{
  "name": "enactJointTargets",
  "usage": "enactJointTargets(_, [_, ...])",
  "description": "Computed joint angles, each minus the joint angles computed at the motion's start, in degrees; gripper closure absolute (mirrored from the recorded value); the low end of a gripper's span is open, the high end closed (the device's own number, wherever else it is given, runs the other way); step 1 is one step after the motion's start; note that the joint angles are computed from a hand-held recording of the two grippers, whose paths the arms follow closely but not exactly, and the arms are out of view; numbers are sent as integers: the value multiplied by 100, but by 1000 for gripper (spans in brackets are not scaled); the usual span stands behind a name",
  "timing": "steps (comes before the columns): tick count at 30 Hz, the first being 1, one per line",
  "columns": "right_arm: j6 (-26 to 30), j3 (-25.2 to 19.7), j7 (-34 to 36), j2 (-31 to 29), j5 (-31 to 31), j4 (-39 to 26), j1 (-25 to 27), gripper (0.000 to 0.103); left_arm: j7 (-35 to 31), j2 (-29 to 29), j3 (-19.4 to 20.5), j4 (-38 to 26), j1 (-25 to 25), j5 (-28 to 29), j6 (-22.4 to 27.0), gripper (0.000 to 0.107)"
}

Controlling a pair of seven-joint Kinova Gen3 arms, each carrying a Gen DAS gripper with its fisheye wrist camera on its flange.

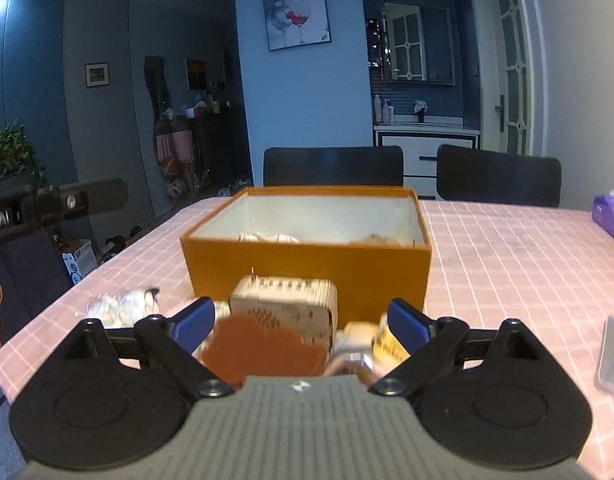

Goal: Organize soft objects
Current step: 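Withdraw both open grippers from the box back toward the table items, then grasp the white wrapped bag with the left gripper while the right gripper grasps the brown sponge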

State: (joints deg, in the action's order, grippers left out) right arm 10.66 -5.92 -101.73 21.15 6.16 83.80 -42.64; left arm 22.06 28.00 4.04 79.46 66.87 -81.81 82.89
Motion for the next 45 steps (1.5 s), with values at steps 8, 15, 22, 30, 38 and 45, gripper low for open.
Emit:
enactJointTargets(8, [-158,603,-567,-131,103,830,-517,10,-23,257,44,-194,133,612,117,21])
enactJointTargets(15, [-219,1190,-1147,-97,558,1225,-1006,10,133,402,6,-142,250,1136,-21,22])
enactJointTargets(22, [-288,1107,-1132,0,715,1241,-917,10,673,325,1,200,251,1304,-473,27])
enactJointTargets(30, [135,1182,-1084,283,851,709,-911,10,405,330,-41,126,4,1401,-717,20])
enactJointTargets(38, [374,512,-818,527,865,138,-366,11,111,337,-101,-22,-142,1529,-604,20])
enactJointTargets(45, [755,-117,-3,919,516,-530,-79,11,-1247,459,-158,-409,-94,1962,583,24])
